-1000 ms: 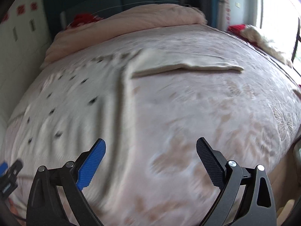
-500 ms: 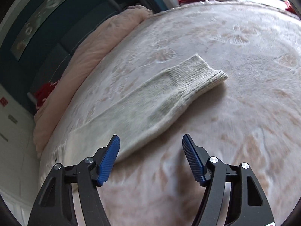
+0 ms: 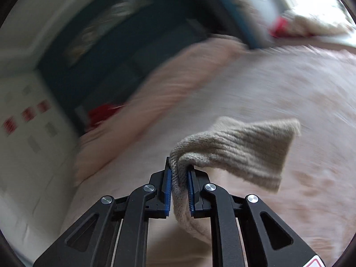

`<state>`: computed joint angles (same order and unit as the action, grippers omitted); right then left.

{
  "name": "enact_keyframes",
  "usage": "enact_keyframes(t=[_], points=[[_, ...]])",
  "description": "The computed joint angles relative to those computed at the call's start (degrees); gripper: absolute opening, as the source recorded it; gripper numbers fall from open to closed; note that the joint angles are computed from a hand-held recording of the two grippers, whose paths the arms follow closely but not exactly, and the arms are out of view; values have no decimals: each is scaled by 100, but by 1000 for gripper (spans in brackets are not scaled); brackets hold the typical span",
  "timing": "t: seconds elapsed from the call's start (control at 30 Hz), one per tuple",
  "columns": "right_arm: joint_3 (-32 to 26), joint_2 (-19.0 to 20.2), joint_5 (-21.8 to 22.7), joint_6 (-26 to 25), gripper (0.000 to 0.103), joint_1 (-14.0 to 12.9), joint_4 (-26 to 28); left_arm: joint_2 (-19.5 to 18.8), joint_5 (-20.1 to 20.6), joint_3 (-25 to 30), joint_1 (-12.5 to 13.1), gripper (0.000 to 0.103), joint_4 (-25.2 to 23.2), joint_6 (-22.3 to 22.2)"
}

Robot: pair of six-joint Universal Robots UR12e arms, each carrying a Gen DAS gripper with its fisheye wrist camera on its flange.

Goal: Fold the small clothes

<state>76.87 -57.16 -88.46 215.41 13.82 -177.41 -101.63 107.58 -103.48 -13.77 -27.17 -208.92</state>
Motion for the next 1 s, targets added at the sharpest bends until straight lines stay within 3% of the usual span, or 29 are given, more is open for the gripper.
enact_keyframes(t=[0.13, 0.2, 0.23, 0.3, 0.37, 0.43, 0.53, 0.67, 0.77, 0.83, 0.87, 0.9, 0.93, 0.97, 1.0], points=[[-1609, 833, 1646, -856, 19, 517, 606, 69, -32, -35, 95, 98, 34, -118], [-2139, 1116, 1881, -1422, 22, 750, 1135, 126, -160, -66, 177, 98, 44, -178], [-2239, 1158, 1723, -1742, 22, 867, 1344, 166, -262, -89, 252, 98, 97, -214], [-2038, 1047, 1267, -2092, 34, 990, 1404, 199, -441, -110, 381, 98, 239, -180], [-1484, 777, 585, -2053, 57, 1040, 1269, 153, -665, -45, 518, 98, 304, -63], [-903, 483, 31, -1775, 58, 1027, 1474, 18, -991, 112, 664, 98, 303, -6], [-459, 280, -384, -1408, 59, 961, 2112, -344, -1497, 523, 827, 98, 235, -88], [-522, 379, -344, -1425, 59, 870, 2658, -891, -1789, 1202, 878, 98, 86, -276], [-744, 568, -200, -1334, 58, 844, 2891, -1333, -1935, 1768, 901, 96, -393, -553], [-797, 644, -2, -1152, 51, 815, 2992, -1557, -2102, 1995, 933, 79, -555, -708], [-841, 676, 45, -1107, 43, 816, 3042, -1657, -2195, 2086, 945, 59, -644, -714], [-839, 669, -17, -1117, 32, 837, 3038, -1737, -2157, 2172, 935, 46, -779, -711], [-864, 680, 24, -1142, 13, 819, 3033, -1764, -1974, 2195, 909, 41, -775, -719], [-803, 642, 76, -1069, 12, 792, 2852, -1769, -1818, 2178, 878, 24, -627, -698], [-701, 566, -111, -1017, 11, 789, 2608, -1748, -1851, 2137, 885, 13, -473, -667]])
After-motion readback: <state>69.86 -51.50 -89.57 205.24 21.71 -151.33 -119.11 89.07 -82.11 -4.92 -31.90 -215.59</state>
